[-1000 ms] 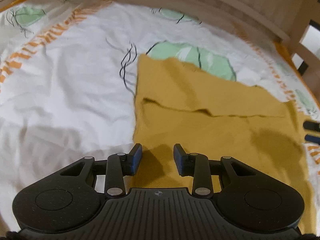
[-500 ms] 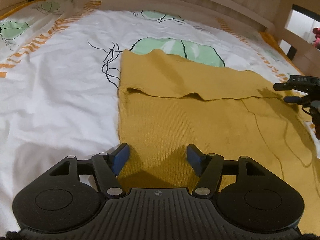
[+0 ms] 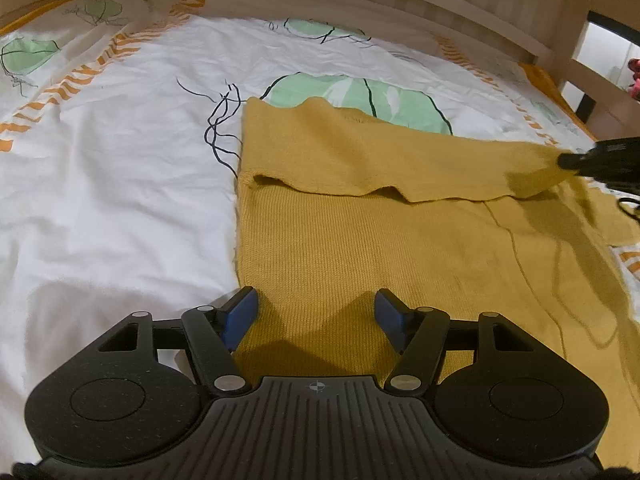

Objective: Fold small clothes
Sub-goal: 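Grasp the other sleeve near the shoulder with the right tool, then fold the sleeve across the body with the right tool and release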

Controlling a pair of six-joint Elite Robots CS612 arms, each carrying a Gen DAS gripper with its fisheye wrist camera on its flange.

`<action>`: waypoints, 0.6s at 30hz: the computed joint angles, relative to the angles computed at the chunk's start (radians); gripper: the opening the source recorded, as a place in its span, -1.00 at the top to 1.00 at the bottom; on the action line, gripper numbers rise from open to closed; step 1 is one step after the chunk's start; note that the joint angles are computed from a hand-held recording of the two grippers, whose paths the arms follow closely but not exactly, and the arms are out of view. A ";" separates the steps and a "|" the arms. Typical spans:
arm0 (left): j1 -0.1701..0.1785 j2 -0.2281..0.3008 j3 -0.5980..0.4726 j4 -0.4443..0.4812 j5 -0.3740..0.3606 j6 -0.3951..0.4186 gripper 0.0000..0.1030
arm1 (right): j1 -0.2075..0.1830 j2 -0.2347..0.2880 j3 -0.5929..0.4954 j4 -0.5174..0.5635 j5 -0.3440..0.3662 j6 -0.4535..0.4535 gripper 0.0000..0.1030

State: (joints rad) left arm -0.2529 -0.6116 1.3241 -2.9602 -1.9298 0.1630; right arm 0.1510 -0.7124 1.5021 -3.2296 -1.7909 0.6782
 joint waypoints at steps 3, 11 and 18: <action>0.003 0.002 -0.009 0.016 -0.011 -0.008 -0.23 | 0.000 -0.023 0.034 -0.004 0.003 0.062 0.64; 0.006 0.004 -0.022 0.047 -0.020 -0.007 -0.23 | -0.015 -0.027 0.067 0.101 0.027 0.140 0.43; 0.000 0.001 -0.020 0.054 -0.002 0.012 -0.30 | -0.016 -0.033 0.110 0.003 0.058 0.176 -0.18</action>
State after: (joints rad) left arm -0.2532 -0.6105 1.3036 -2.9057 -1.9317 0.1754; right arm 0.1352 -0.7451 1.6125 -3.2265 -1.7328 0.8545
